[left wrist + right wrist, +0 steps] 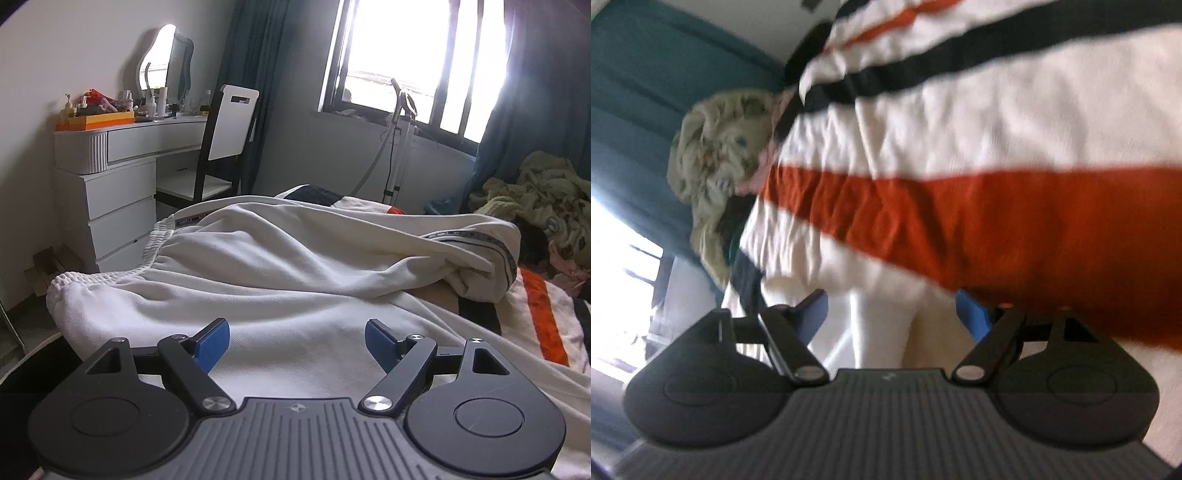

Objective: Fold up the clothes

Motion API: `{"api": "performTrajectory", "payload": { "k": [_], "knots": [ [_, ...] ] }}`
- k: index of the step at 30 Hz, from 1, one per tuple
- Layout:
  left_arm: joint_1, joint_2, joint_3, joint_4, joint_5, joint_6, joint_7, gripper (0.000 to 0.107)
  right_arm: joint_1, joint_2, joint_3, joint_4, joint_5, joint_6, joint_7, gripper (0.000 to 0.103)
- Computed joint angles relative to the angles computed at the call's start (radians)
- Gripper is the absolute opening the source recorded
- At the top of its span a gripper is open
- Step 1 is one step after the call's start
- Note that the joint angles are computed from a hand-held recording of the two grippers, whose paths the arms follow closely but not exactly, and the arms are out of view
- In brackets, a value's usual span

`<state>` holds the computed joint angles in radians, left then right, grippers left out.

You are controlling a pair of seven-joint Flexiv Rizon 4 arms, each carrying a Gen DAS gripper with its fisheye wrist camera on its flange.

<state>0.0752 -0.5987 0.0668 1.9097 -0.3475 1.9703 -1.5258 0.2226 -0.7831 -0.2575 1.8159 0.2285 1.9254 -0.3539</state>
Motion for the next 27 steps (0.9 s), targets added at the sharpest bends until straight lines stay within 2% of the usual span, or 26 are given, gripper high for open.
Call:
{"api": "performTrajectory", "payload": {
  "k": [1,2,3,4,5,8,10,11,14,17,19,20,21,23,27],
  "knots": [
    [-0.010,-0.004,0.011,-0.006,-0.007,-0.009,0.006,0.082,-0.026,-0.004,0.033,-0.010,-0.030,0.009,-0.017,0.073],
    [-0.019,-0.008,0.020,-0.012,-0.013,-0.019,0.013,0.082,-0.035,-0.010,0.036,-0.008,-0.084,0.031,-0.001,0.061],
    [-0.022,-0.011,0.023,-0.016,-0.014,-0.024,0.017,0.082,-0.015,-0.011,0.019,-0.013,-0.072,0.028,-0.036,0.049],
    [-0.022,-0.013,0.021,-0.019,-0.011,-0.024,0.020,0.082,0.032,-0.010,-0.031,-0.014,-0.039,0.010,-0.074,0.032],
    [-0.021,-0.016,0.018,-0.021,-0.007,-0.023,0.024,0.082,0.082,-0.013,-0.089,-0.009,-0.024,-0.004,-0.092,0.008],
    [0.013,-0.015,-0.015,-0.018,0.034,-0.008,0.031,0.082,0.202,-0.031,-0.228,0.005,0.033,-0.021,-0.109,0.007],
    [0.032,-0.015,-0.033,-0.017,0.057,-0.001,0.034,0.082,0.262,-0.048,-0.299,0.014,0.082,-0.020,-0.100,0.007],
    [0.038,-0.016,-0.039,-0.018,0.066,-0.002,0.036,0.082,0.262,-0.046,-0.298,0.016,0.084,-0.034,-0.094,0.007],
    [0.061,-0.017,-0.063,-0.020,0.095,0.003,0.036,0.082,0.172,-0.011,-0.193,0.014,0.022,-0.120,-0.073,0.008],
    [0.100,-0.017,-0.103,-0.019,0.140,0.012,0.029,0.082,0.168,-0.002,-0.193,0.034,-0.032,-0.120,-0.069,0.015],
    [0.120,-0.015,-0.123,-0.017,0.169,0.016,0.025,0.082,0.225,0.000,-0.263,0.054,-0.051,-0.131,-0.075,0.024],
    [0.119,-0.015,-0.121,-0.017,0.177,0.020,0.027,0.082,0.259,0.000,-0.306,0.063,-0.060,-0.139,-0.079,0.040],
    [0.109,-0.015,-0.111,-0.016,0.177,0.025,0.030,0.082,0.292,-0.001,-0.347,0.072,-0.070,-0.147,-0.084,0.062],
    [0.119,-0.011,-0.120,-0.011,0.194,0.035,0.028,0.083,0.390,-0.021,-0.466,0.101,-0.061,-0.139,-0.077,0.077],
    [0.139,-0.004,-0.137,-0.002,0.223,0.049,0.012,0.083,0.531,-0.039,-0.627,0.129,-0.055,-0.099,-0.144,0.076]
  ]
}}
